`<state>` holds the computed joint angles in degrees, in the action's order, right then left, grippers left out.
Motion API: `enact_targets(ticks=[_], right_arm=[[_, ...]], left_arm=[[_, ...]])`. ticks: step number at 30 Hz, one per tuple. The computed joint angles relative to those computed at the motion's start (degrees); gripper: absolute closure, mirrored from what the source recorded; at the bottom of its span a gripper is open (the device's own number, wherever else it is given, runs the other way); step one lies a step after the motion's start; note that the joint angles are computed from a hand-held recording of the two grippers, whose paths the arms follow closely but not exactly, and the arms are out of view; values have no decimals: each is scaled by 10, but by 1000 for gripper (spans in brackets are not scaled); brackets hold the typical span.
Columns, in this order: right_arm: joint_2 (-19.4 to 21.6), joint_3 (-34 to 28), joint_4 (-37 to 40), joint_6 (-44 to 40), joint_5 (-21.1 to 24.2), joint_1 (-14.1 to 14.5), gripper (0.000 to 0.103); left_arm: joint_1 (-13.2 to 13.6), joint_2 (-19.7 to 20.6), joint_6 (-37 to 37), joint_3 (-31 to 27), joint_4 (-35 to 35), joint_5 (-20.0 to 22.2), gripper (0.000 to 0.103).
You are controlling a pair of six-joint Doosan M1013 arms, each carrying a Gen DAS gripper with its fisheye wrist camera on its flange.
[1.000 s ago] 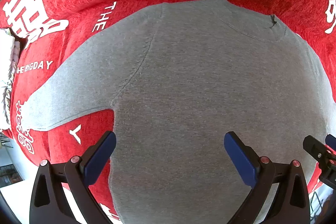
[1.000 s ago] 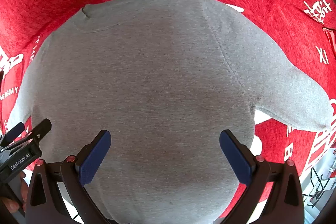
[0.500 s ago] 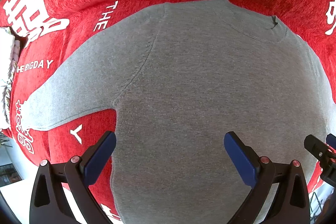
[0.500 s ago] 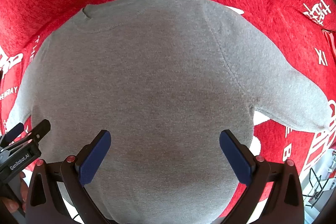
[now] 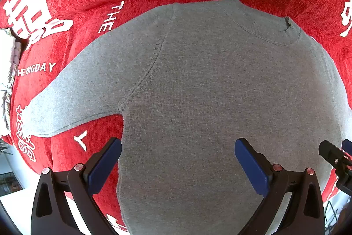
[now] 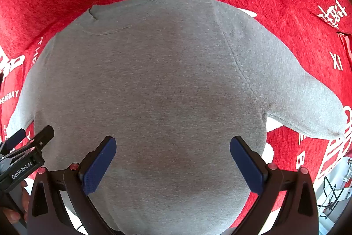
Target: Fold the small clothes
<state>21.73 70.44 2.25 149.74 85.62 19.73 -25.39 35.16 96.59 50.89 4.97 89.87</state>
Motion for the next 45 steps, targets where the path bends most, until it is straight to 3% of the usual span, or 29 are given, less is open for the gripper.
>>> enact_targets(ticks=[18, 34, 38, 42, 45], right_arm=[[1, -5, -8, 22, 1, 13, 0], [21, -42, -21, 34, 14, 35, 0], [33, -62, -19, 28, 18, 41, 0], [48, -85, -15, 12, 17, 49, 0], [59, -101, -10, -2, 16, 55, 0]], left_arm=[[7, -5, 1, 10, -15, -9, 0], [32, -13, 5, 20, -61, -18, 0], [45, -14, 4, 22, -85, -19, 0], [77, -16, -19, 27, -130, -28, 0], [103, -20, -39, 38, -123, -53, 0]])
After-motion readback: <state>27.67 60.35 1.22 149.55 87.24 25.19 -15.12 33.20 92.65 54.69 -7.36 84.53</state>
